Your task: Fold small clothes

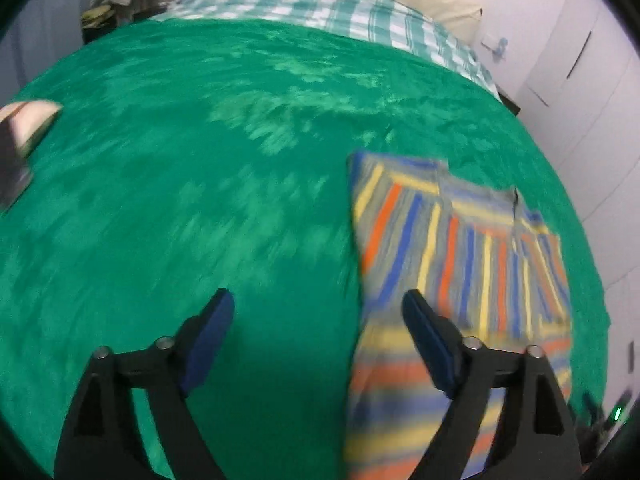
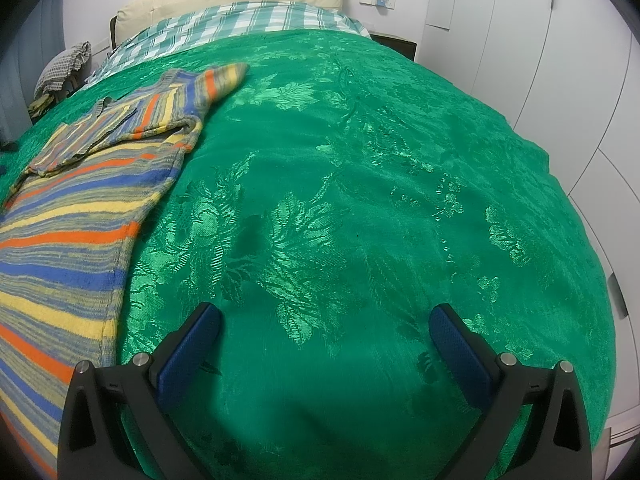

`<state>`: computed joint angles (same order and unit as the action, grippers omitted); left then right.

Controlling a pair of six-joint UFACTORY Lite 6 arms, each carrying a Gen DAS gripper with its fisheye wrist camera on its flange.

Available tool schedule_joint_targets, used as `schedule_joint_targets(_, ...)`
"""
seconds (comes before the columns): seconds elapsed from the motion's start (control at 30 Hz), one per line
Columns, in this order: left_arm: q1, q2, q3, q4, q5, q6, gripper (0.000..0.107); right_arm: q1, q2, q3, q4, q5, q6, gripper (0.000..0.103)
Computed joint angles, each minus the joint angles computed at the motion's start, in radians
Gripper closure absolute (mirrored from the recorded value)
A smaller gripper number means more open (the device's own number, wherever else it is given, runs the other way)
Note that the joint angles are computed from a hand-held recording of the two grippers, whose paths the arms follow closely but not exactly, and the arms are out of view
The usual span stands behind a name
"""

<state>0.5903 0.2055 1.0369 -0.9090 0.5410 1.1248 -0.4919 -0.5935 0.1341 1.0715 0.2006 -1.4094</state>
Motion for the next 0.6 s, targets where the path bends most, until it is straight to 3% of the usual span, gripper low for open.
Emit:
schedule_joint_targets(0.07,0.078,-0.126,-0.154,-0.031,0.013,0.103,0.017,0.001,-0.004,-0.002,-0.005,-0.001,0.006,0.000)
schedule_joint_targets(0.23,0.423,-0.418,-0.464,-0.064,0.219,0.333,0.013,-0.001,-0.032,-0.016,-0.034,0.000,0.034,0.000)
schedule_joint_targets(0.43,0.486,-0.481,-0.601,-0.164,0.065,0.518,0.013,-0.015,-0.037,-0.020,0.000,0.010,-0.010,0.000)
schedule_joint_targets(0.6,0.538,-0.413,-0.582,-0.157,0.072,0.513,0.013,-0.027,-0.056,-0.029,-0.004,0.021,-0.012,0.000)
